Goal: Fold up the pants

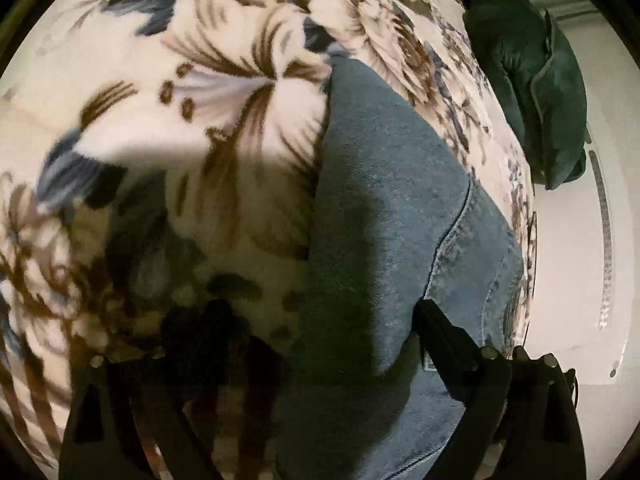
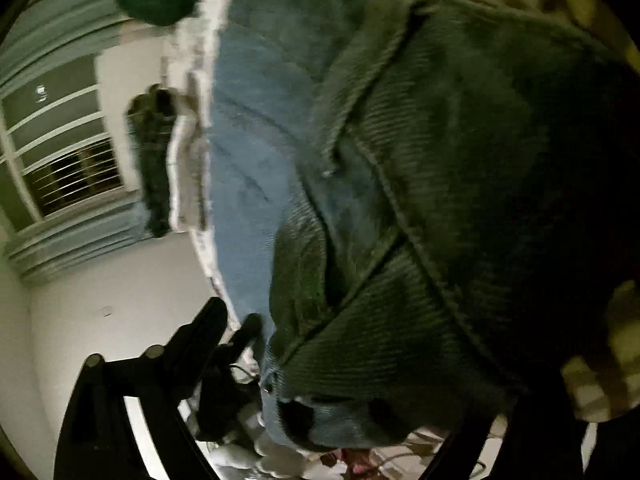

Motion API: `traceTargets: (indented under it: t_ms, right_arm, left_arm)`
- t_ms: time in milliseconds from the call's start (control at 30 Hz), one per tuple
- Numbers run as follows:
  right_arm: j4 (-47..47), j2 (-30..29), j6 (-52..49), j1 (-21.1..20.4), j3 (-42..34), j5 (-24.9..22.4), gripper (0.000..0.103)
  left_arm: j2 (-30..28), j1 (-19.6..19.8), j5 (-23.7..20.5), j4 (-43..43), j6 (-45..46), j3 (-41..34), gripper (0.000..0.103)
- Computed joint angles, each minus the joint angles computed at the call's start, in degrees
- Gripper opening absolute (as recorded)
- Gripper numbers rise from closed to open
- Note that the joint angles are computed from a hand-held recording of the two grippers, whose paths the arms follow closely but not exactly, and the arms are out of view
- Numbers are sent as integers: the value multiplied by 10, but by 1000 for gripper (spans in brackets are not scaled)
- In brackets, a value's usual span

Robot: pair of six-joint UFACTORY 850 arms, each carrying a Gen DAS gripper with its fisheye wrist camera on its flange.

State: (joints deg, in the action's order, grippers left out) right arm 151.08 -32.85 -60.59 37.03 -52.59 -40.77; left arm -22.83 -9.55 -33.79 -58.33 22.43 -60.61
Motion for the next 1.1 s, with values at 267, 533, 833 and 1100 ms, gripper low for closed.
traceTargets:
  t_ms: [267,533,833,1100]
  right_arm:
    - [-86,14,70,3,-33,113,44]
    - [-317,91,239,-15,-79,196,42]
    - [-717,104,580,-44,-232,187,42]
    - [-1038,-114,878,-62,-651,124,42]
  left_arm:
    - [32,-19,9,-43,35,4,19]
    - [99,-18,-20,12,-61,-24,17]
    - [108,3,-62,102,-172,-158,17]
    - [-86,73,-138,110,-168,-482,17]
